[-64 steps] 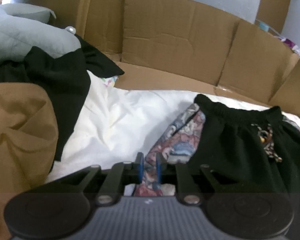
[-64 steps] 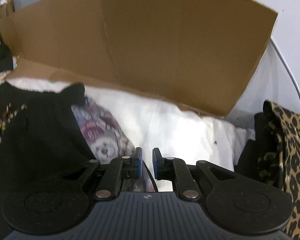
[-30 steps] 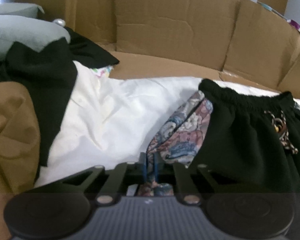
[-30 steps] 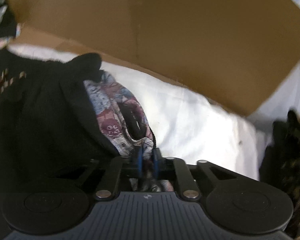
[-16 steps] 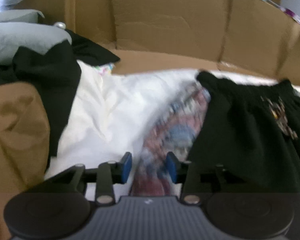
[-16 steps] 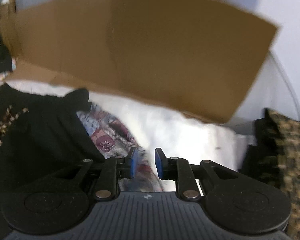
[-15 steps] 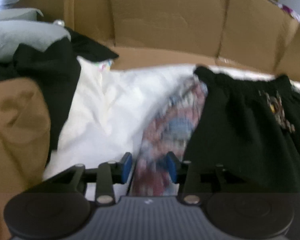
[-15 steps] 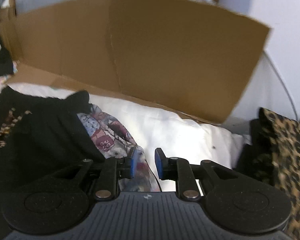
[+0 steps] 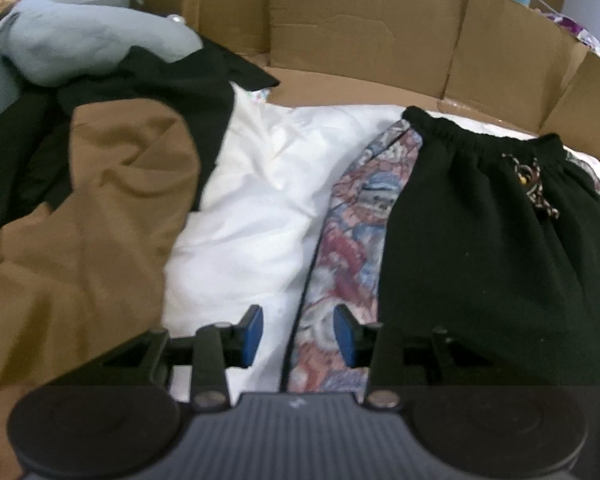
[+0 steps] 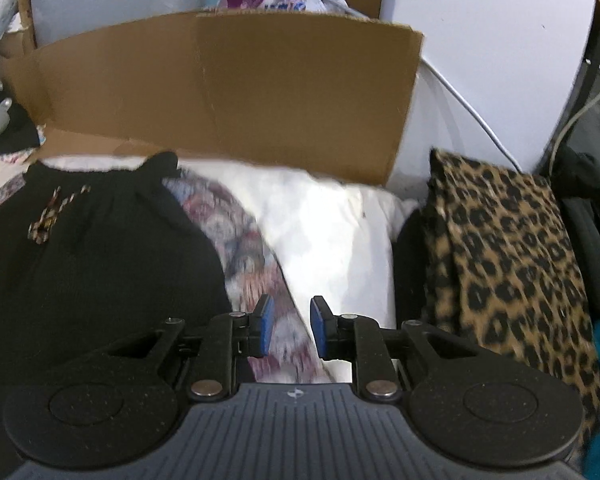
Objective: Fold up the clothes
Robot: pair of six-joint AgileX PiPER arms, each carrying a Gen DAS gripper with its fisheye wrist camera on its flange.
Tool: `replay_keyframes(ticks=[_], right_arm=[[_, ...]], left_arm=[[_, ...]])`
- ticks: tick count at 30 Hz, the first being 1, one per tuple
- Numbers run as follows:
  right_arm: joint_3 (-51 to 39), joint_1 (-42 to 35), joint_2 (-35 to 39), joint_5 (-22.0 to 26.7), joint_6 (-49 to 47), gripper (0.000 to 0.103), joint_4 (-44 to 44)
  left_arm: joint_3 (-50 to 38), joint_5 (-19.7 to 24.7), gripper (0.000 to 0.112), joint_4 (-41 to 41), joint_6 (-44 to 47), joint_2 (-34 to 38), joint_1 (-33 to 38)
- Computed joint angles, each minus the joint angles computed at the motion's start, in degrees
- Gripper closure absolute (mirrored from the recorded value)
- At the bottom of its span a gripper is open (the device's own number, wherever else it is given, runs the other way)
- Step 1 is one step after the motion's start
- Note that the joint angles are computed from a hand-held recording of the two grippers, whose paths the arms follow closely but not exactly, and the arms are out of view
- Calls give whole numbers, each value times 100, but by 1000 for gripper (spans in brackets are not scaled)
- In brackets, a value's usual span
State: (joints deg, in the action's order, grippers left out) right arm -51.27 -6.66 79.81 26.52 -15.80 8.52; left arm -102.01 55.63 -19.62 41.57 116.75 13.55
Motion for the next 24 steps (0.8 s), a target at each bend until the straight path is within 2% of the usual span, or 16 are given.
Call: replay_keyframes(ticks=[4,8,12,20,24], right_arm=[[348,-366,-508,237,-599,75,283],[660,-913,-865,329,-1223,75,802],[814,-1271,-837,310,-1663,75,1169],[985,-1116,-665,-89,-1655,75,1143],[937,-884,-343,-503,-1280,75,835]], left_arm=[[296,-24,71,27,-17,-230,116],[347,252,71,-49,-240,-261,294],[630,57,71,-10,-210,-422,393],[977,-117,71,60,1,-577,456],[1067,-197,71,5,62,-630,427]])
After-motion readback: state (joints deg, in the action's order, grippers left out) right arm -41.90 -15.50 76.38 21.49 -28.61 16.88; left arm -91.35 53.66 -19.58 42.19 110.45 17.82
